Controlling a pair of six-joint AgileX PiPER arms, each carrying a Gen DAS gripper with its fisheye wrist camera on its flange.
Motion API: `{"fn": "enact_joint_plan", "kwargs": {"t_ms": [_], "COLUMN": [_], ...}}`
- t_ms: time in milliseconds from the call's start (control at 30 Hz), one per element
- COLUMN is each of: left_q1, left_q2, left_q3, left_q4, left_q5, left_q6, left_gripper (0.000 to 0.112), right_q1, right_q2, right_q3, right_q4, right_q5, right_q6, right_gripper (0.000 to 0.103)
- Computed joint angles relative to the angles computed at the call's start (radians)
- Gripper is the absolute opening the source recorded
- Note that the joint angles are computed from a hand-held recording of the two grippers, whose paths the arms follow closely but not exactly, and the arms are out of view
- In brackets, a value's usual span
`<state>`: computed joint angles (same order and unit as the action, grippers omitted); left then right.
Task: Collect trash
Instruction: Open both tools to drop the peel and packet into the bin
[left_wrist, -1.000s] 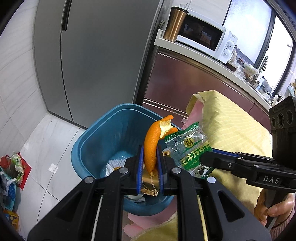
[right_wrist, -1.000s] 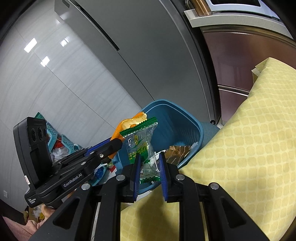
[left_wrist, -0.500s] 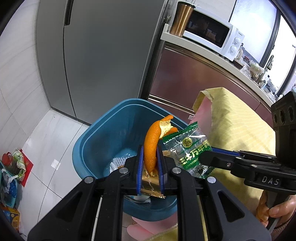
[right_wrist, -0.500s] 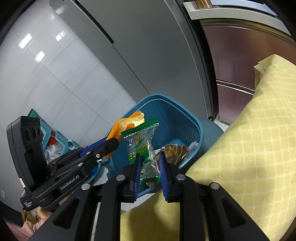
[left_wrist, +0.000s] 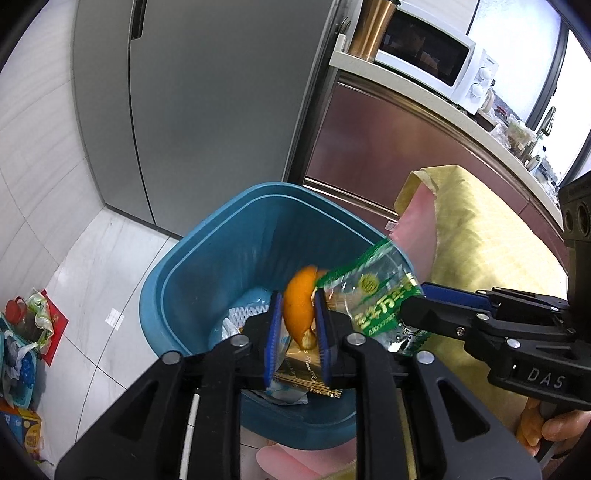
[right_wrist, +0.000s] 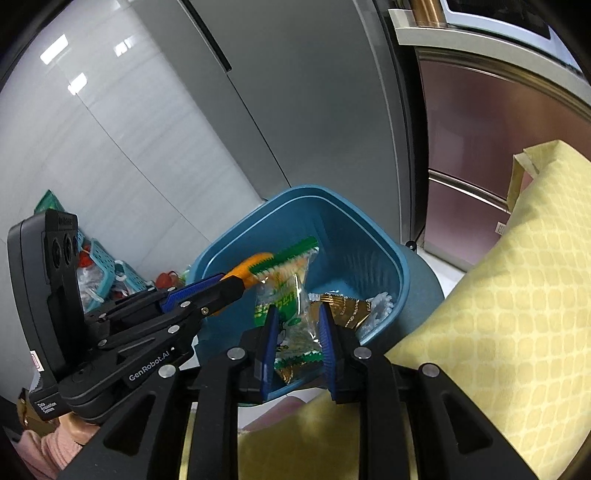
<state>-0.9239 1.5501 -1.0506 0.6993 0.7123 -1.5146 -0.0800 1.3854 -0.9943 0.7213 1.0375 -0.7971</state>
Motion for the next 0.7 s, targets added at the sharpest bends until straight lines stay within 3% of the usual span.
{"fn": "enact_joint_plan", "kwargs": {"t_ms": [333, 700], "left_q1": [0.014, -0.074], "left_q2": [-0.002, -0.075], "left_q3": [0.025, 0.061], "left_q4": [-0.006, 0.122], "left_q5": [-0.027, 0.048], "left_q6": [-0.006, -0.124], "left_gripper": [0.019, 0.043], "right_q1": [0.019, -0.089], "right_q2": [-0.007, -0.066], "right_q3": [0.006, 0.053], "right_q4": [-0.010, 0.064], "right_q5": [-0.025, 0.023], "right_q6": [0.010, -0.082], "right_gripper": [0.031, 0.057]}}
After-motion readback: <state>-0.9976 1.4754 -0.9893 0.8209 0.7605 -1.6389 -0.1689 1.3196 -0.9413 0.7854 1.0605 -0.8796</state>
